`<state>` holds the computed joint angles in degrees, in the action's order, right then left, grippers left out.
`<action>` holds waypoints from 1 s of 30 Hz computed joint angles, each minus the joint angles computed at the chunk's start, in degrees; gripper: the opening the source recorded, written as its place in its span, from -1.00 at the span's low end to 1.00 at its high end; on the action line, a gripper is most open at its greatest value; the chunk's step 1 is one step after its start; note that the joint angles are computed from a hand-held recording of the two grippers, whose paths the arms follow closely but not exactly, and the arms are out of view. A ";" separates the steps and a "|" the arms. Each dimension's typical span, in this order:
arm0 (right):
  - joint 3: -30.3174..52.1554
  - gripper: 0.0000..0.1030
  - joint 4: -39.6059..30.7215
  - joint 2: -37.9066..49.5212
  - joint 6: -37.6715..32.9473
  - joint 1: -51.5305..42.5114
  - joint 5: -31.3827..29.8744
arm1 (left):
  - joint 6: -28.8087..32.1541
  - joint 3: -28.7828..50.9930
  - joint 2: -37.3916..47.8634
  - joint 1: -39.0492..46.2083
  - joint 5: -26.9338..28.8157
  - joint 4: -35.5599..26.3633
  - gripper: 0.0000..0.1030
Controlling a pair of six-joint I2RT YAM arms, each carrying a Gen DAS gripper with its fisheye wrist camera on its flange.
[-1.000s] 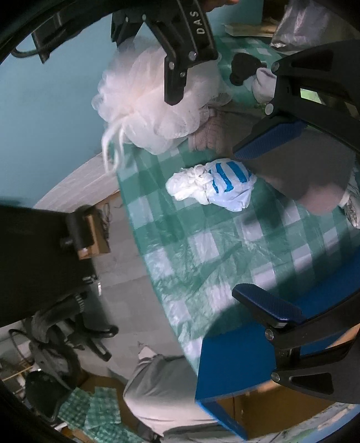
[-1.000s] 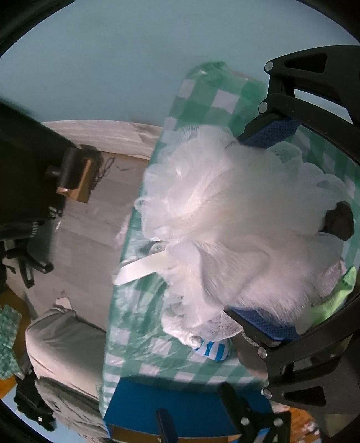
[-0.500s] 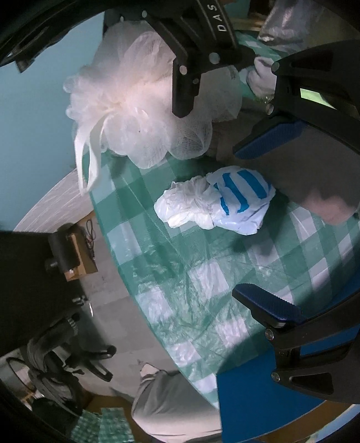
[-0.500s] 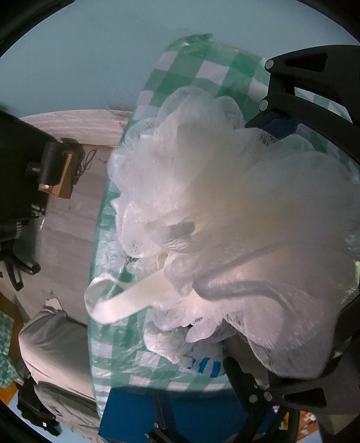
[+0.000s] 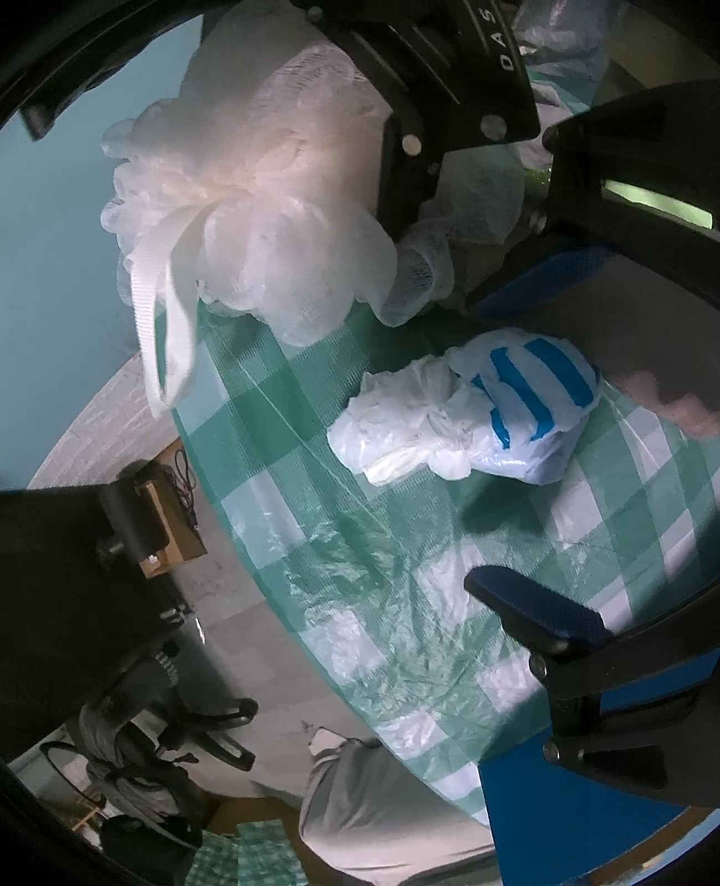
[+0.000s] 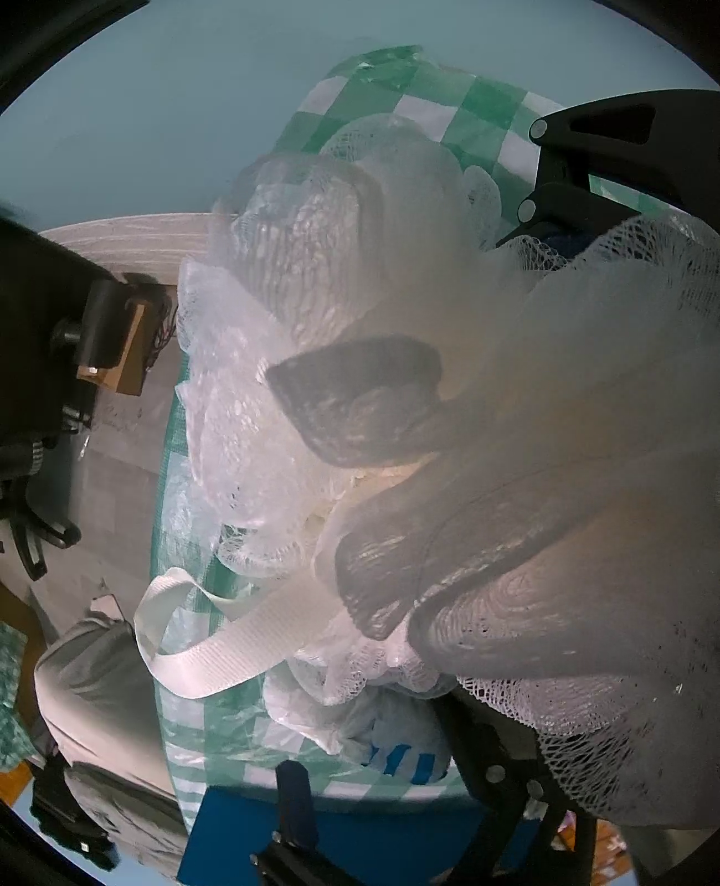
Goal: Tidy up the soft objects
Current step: 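Reach the left gripper to the blue-striped sock bundle while the right gripper reaches the white puffer, then close the left gripper on the sock bundle while the right gripper grasps the puffer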
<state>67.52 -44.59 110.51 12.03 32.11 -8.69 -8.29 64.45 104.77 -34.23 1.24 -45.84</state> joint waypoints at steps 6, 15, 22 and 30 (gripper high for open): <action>-3.41 0.50 1.16 -4.25 0.59 -0.49 -1.44 | -0.43 -0.63 -0.40 0.71 1.08 0.33 -0.13; -7.91 0.27 2.15 -11.30 1.90 -1.84 -2.60 | -1.80 -2.11 -4.17 -0.20 0.10 -0.51 -0.22; -9.56 0.18 1.77 -16.13 3.14 -1.75 -2.07 | -2.94 -3.56 -10.25 -0.79 -1.37 -2.25 -0.22; -9.73 0.12 -1.07 -22.24 3.62 -1.48 -1.99 | -3.41 -6.60 -17.09 -0.52 -2.92 -4.67 -0.22</action>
